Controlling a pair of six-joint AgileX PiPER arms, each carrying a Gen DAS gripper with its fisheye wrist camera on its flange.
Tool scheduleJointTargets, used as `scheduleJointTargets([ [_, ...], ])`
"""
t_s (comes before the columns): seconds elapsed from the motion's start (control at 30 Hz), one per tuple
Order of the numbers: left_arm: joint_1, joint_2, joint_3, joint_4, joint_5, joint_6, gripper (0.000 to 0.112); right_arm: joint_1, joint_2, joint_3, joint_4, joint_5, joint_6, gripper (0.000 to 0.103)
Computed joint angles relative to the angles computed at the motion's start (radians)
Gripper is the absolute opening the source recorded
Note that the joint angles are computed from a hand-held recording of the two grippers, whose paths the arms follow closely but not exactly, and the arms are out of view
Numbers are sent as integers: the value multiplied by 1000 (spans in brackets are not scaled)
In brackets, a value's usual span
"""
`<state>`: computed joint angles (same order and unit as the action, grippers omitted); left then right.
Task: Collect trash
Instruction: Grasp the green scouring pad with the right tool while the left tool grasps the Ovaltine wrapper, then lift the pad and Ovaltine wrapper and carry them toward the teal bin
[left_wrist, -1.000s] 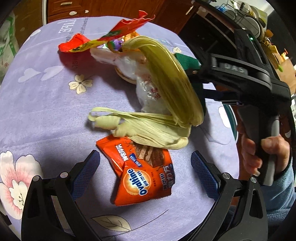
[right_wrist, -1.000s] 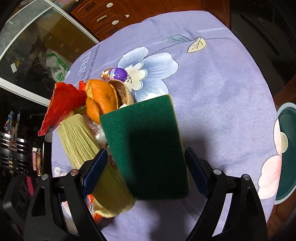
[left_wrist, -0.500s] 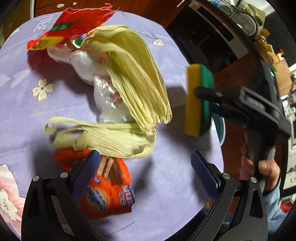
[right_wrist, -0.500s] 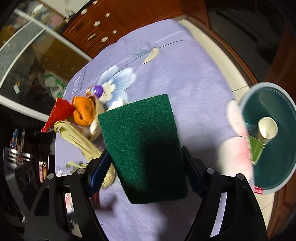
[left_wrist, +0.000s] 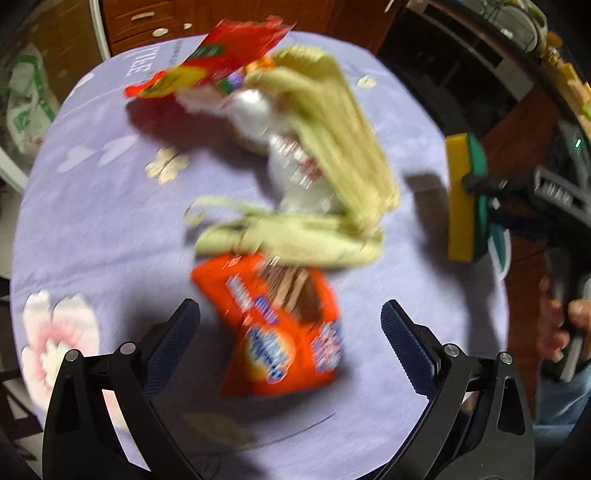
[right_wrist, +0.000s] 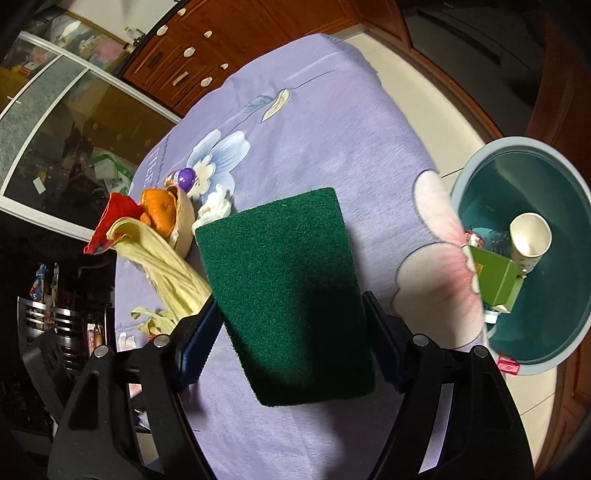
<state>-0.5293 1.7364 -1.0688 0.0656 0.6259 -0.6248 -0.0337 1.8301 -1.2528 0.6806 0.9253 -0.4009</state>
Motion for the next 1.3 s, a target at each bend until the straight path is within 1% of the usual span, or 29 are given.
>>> scheduleJointTargets([
  [0.13,11,-1,59,-38,-27,2,98,10,-17,25,13,-5,-14,71],
  [0.2,21,7,89,-61,-67,21,97,13,-26,34,12,-8,-14,71],
  [0.23,14,7,98,-38,-82,-4,95,14,-33,41,11,-11,-13,71],
  [0.27,3,-2,106,-4,-94,-33,80,15,-39,45,11,-12,-13,71],
  [0.3,-7,-13,113,16,-98,-43,59,14,-47,52,13,-12,-15,71],
  [0.37,-14,-28,122,0,-106,-20,58,13,-62,63,10,-11,-16,71],
  [0.43,-37,-44,129,53,-94,-77,56,10,-71,72,10,-11,-16,71],
  [0.5,-45,-70,135,65,-88,-96,56,6,-84,80,9,-11,-16,71],
  [0.67,-83,-161,145,115,-41,-154,56,-12,-120,93,24,2,-36,71],
  [0.77,-94,-255,171,136,-14,-163,56,-31,-144,108,45,7,-57,71],
  [0.87,-128,-276,131,186,7,-198,56,-59,-164,116,65,20,-79,71],
  [0.93,-149,-236,65,196,11,-193,56,-89,-190,128,76,27,-94,71],
  [1.03,-175,-175,-36,182,20,-142,57,-157,-227,141,88,49,-124,71],
  [1.2,-197,-13,-233,70,23,-5,57,-302,-267,143,86,88,-170,71],
  [1.3,-225,110,-391,36,63,58,57,-396,-264,133,81,104,-202,71],
])
